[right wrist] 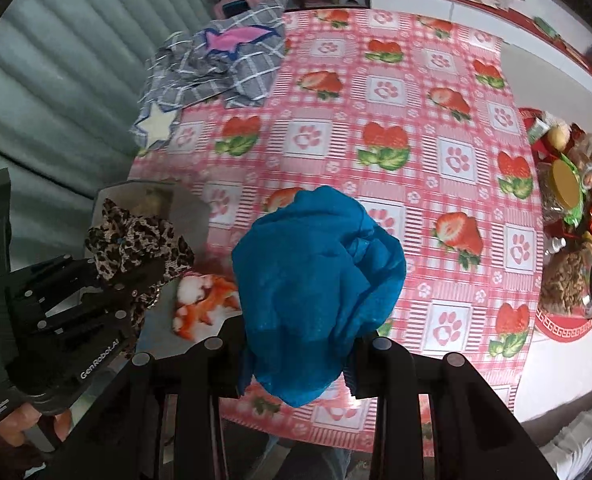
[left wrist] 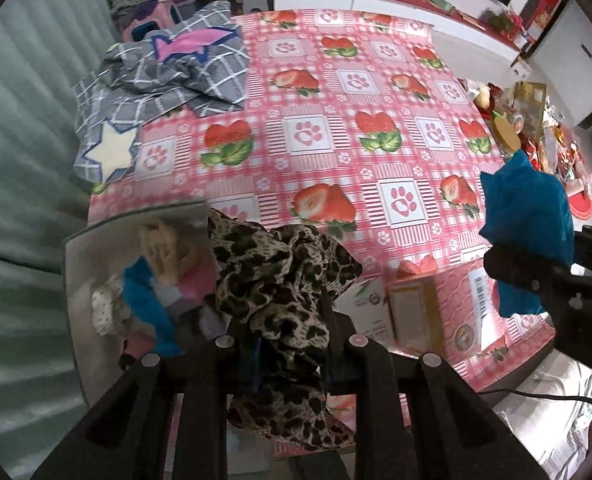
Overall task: Organize soft objects
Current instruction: 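Carry the leopard-print scrunchie and blue cloth over the white box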
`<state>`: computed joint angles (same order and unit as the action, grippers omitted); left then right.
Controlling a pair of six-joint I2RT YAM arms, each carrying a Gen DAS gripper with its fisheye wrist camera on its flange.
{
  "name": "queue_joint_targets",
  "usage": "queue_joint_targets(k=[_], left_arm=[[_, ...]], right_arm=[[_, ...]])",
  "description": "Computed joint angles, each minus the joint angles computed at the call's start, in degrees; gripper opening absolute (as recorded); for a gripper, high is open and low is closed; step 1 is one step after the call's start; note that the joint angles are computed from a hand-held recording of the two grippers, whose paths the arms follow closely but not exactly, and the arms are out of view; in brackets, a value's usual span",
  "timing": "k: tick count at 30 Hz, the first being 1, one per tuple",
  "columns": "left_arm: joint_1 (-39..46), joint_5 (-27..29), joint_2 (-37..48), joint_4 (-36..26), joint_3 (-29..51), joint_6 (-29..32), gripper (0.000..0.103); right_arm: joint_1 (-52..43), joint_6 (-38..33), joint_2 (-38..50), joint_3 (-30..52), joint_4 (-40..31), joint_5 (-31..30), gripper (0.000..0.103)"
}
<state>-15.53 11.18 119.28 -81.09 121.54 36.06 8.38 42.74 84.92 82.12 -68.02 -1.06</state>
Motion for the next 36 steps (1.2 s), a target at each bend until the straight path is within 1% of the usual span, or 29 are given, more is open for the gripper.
queue_joint_targets(k=[7, 12, 16, 18, 25, 29, 33, 35, 36], left_arm=[[6.84, 0.56, 0.97, -1.08, 1.89, 2.13, 0.023], [12.38, -0.08, 2.87, -1.60, 3.34, 3.12, 0.023], [16.52, -0.73, 4.47, -1.82, 4.45, 3.59, 0.023], [18.48, -1.18, 5.24, -1.80, 4.74, 3.78, 0.023], [23.02, -2.39, 7.33, -2.53, 5.65, 4.19, 0.023], [24.09, -2.40, 8.50, -3.48, 6.97, 4.19, 0.023], [24.52, -2.73, 9.78, -4.09, 7.92, 4.15, 0.024], [24.65, -2.73, 10.04, -4.08, 7.93, 4.03, 0.026], [24.75, -2.48, 9.85, -3.69, 7.56, 3.92, 0.033]], right_arm=[[7.93, 1.78, 9.17, 10.41, -0.32, 0.25, 0.036], [12.32, 0.84, 17.62, 19.63, -1.03, -0.66, 0.036], [15.18, -0.68, 25.21, 28.40, -2.91, -1.71, 0.036], [15.82, -1.31, 27.44, 31.02, -3.52, -2.33, 0.036], [18.42, -3.62, 37.57, 44.34, -8.44, -3.88, 0.036], [19.23, -4.63, 42.65, 51.54, -11.48, -4.65, 0.036], [19.37, -5.10, 45.90, 56.03, -13.65, -5.18, 0.036], [19.36, -5.35, 47.23, 57.91, -14.57, -5.46, 0.036], [19.38, -5.36, 47.68, 58.63, -14.91, -5.61, 0.036]])
